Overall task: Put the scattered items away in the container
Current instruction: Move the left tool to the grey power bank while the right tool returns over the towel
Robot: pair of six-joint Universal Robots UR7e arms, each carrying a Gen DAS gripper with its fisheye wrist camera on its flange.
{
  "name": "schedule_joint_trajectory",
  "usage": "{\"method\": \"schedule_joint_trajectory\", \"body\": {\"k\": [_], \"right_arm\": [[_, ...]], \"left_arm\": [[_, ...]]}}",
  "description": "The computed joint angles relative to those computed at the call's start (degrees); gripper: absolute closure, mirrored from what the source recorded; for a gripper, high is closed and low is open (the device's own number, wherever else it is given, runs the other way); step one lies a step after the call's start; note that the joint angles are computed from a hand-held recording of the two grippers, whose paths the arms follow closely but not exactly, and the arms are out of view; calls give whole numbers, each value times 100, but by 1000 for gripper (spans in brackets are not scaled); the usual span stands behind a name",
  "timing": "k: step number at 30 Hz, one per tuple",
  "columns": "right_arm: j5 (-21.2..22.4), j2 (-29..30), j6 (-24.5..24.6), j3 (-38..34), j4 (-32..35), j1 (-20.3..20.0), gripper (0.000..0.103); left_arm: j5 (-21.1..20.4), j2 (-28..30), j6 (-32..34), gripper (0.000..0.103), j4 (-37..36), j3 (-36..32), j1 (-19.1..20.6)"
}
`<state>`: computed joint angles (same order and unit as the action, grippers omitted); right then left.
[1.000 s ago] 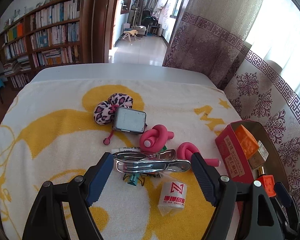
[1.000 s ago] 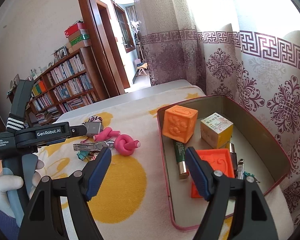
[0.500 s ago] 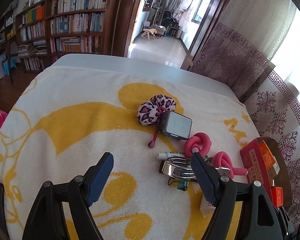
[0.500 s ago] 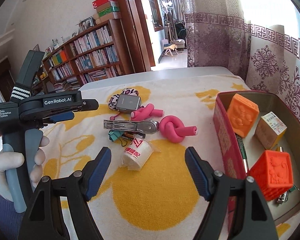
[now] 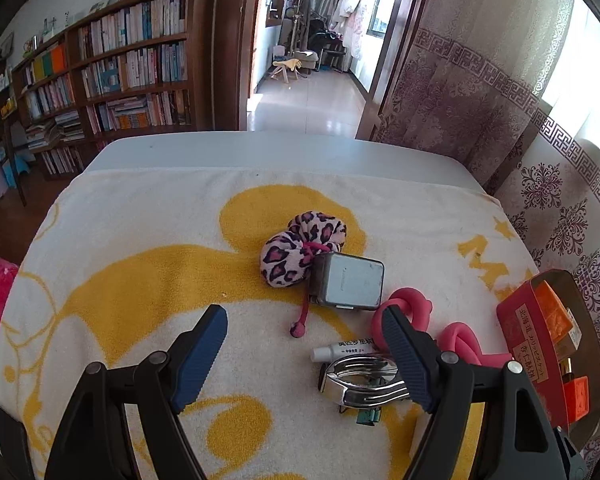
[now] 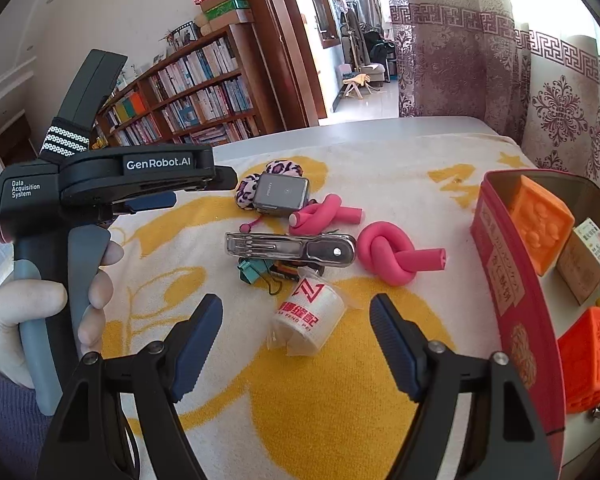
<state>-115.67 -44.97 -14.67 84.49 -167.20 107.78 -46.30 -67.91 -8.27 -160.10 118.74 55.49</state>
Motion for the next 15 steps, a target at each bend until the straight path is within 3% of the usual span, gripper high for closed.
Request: {"method": "schedule_joint_trajectory", "body": {"k": [6, 15], "right_arm": [[53, -42, 117, 21, 62, -47, 24], [125, -115, 92, 106, -4, -36, 23]], "left_arm": [[-236, 554, 102, 22, 373, -528, 190], [-6, 1202, 121, 22, 730, -1094, 263]]}}
